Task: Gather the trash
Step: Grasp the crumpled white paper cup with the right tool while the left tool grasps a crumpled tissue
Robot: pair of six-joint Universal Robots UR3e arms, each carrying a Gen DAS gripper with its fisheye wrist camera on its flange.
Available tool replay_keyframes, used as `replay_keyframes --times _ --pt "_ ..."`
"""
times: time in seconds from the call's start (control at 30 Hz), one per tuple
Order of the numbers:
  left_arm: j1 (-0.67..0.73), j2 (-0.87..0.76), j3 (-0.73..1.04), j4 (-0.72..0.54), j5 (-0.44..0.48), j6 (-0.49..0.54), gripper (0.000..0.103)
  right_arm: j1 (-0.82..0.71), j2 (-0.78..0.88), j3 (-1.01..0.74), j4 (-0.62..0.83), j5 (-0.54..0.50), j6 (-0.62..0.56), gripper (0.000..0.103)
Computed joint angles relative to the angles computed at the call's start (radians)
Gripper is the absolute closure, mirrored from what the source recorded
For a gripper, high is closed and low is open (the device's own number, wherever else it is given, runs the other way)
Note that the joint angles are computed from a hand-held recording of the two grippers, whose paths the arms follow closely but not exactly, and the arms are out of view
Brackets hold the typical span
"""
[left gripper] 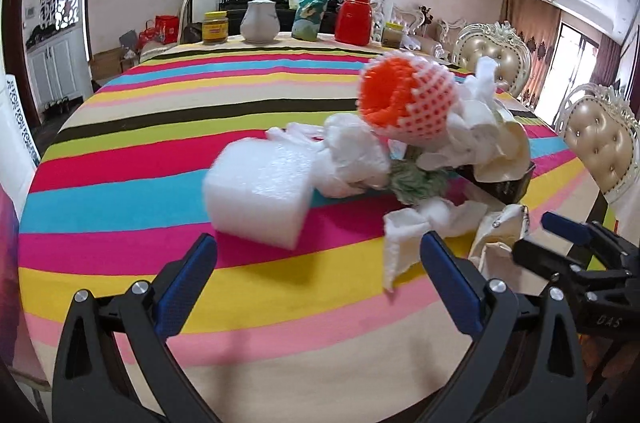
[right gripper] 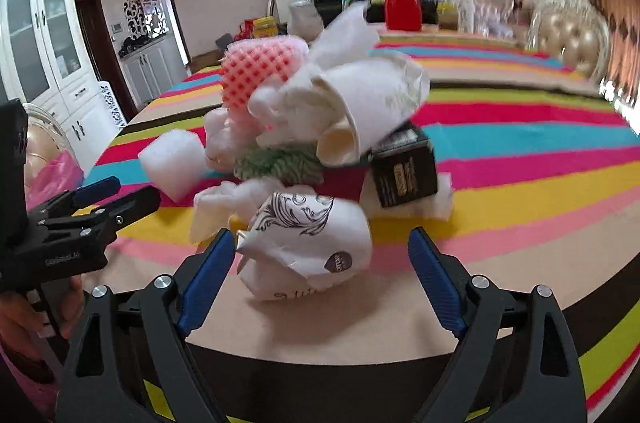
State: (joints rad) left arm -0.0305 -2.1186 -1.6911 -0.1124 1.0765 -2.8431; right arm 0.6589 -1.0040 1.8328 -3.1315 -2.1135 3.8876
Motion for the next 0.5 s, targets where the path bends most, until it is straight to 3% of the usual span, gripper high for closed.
replay_keyframes --times 0.2,0.23,0.27,0.5 --pt "-0.008 0.008 0.019 -0.072 0.018 0.023 0.005 -0.034 0.016 -0.053 0.077 0.085 0.006 0.020" --pt "-0.006 0.010 0.024 -0.088 0.020 0.028 0.005 -0.036 0.017 -0.053 0.070 0.093 -0.001 0.034" --pt "-0.009 0.002 0.045 -0.110 0.025 0.031 0.005 -0.035 0.015 -0.043 0.056 0.096 -0.005 0.035" --pt "-0.060 -0.008 0.100 -0.215 0.021 0.085 0.005 0.000 -0.060 0.055 0.038 -0.018 0.051 0.036"
